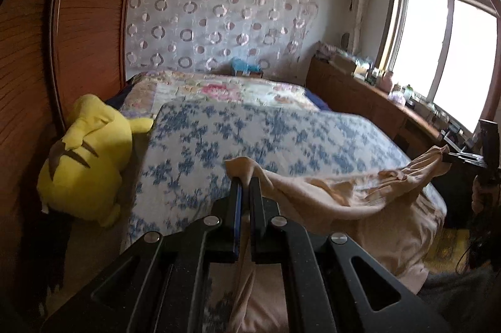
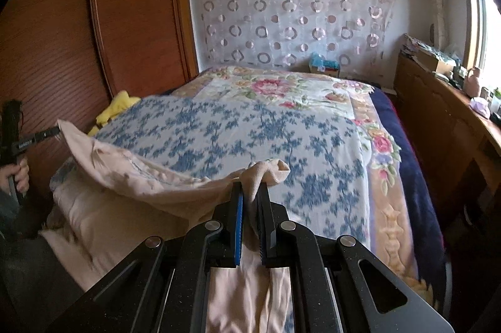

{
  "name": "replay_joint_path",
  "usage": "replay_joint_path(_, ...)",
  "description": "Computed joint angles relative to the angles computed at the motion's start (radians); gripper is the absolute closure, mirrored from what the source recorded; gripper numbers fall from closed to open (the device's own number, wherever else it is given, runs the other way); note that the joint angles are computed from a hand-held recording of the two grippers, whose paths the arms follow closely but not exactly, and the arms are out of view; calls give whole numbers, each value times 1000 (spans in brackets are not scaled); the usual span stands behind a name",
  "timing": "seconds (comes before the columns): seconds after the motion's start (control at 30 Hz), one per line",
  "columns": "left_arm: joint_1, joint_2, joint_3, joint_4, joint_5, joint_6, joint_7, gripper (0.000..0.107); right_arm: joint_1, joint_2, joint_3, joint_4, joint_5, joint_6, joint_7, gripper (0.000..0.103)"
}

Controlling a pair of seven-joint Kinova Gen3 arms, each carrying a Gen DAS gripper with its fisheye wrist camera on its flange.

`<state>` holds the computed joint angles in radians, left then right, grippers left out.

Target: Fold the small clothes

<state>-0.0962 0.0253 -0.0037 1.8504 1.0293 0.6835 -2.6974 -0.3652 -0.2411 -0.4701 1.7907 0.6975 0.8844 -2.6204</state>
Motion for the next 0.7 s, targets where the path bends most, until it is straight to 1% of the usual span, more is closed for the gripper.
replay_joint_path(0.07, 6, 17, 6, -1, -46, 4, 30, 103, -6, 2, 4, 12, -23, 7, 3, 95)
replay_joint_path(0.13, 14, 36, 16, 0, -104, -14, 77, 103, -12, 6, 19, 36, -59, -2, 0, 95)
replay_joint_path(0.3, 10, 49, 32, 15, -138, -39, 99, 103, -21, 45, 51, 59, -96, -13, -16, 95)
replay_joint_path(0.4, 5, 50, 36, 8, -151, -35, 109, 102, -35, 65, 73, 42, -106, 0, -4, 95)
replay_joint_path(0.43, 3, 51, 37, 5, -151, -33, 108, 99, -41, 70, 77, 32, -108, 7, 1, 95)
replay_joint_path(0.5, -3, 43, 36, 7, -133, -34, 86, 85, -52, 74, 80, 15, -103, 26, 4, 95)
replay_joint_path(0.53, -3, 43, 36, 2, -133, -34, 85, 71, -65, 74, 84, 3, -99, 45, 5, 91)
replay_joint_path(0.57, -5, 47, 34, -7, -133, -26, 84, 64, -65, 80, 77, -18, -104, 80, 17, 88)
replay_joint_path(0.6, -6, 54, 34, -21, -138, -17, 86, 63, -70, 79, 73, -27, -92, 99, 14, 80)
replay_joint_path(0.63, -4, 58, 35, -30, -151, -20, 101, 60, -76, 75, 76, -36, -86, 106, 19, 74)
replay_joint_path(0.67, 0, 63, 38, -43, -167, -30, 118, 56, -79, 69, 82, -35, -83, 100, 28, 73)
replay_joint_path(0.7, -1, 69, 41, -53, -168, -30, 119, 53, -79, 68, 82, -45, -73, 106, 37, 71)
